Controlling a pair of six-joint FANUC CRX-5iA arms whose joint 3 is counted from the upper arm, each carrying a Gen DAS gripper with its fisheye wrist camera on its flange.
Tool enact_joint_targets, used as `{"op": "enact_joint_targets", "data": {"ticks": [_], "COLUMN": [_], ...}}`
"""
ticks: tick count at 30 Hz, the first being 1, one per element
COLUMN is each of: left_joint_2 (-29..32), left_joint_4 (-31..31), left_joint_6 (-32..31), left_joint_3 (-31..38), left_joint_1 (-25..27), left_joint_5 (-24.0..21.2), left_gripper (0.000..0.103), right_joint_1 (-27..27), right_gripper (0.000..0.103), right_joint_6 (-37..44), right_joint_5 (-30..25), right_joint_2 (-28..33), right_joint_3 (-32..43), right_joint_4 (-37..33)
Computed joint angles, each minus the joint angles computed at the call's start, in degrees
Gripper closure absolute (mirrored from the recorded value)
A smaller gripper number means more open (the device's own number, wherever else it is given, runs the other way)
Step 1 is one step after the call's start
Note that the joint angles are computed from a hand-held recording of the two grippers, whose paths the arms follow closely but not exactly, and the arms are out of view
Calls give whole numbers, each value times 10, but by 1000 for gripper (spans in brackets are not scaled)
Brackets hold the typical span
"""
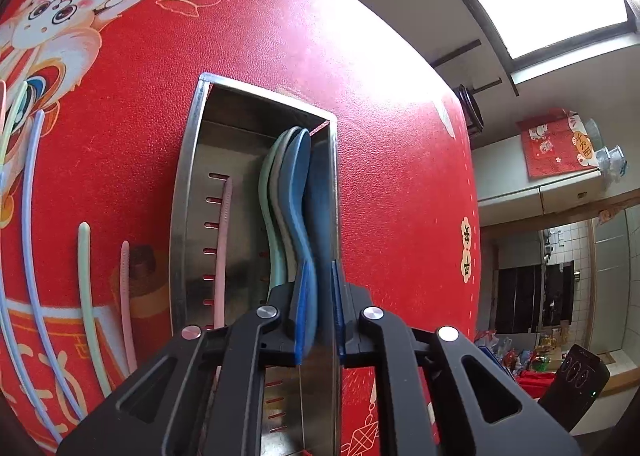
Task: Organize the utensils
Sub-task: 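Lower the blue spoon into the tray beside the other spoons and open the left tool, then move the left tool to the green chopstick and close on it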
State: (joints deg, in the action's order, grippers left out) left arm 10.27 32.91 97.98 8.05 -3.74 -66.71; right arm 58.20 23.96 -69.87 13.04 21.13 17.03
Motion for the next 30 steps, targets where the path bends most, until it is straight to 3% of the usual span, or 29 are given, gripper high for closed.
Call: {"op": "enact_joint_targets", "data": {"ticks": [1, 3, 7, 12, 19, 24, 30], "left_joint_2": [-5, -18, -55, -119, -182, -205, -215], "left_joint_4": [-5, -17, -59, -113, -149, -138, -119], "left_joint_6": [-5, -18, -59, -119, -166, -195, -225], "left_joint_3": [1, 2, 0, -28, -82, -115, -142], "left_joint_1": [1, 5, 20, 57, 137, 187, 209], "left_joint_5": [0, 2, 2, 9, -16, -37, -57], "left_gripper": [76, 67, 57, 52, 50, 50, 51], "right_joint_1": [1, 2, 10, 25, 38, 51, 62], "right_gripper": [15, 16, 16, 16, 16, 16, 16], "right_joint_6": [-4, -12, -45, -90, -99, -56, -31], "right_joint_5": [2, 9, 33, 59, 67, 1, -56], "right_joint_2": [-1, -1, 0, 14, 60, 129, 183], "right_joint_3": [-1, -2, -6, -1, 62, 169, 256], "right_joint_4": [4, 11, 40, 91, 65, 40, 26]}}
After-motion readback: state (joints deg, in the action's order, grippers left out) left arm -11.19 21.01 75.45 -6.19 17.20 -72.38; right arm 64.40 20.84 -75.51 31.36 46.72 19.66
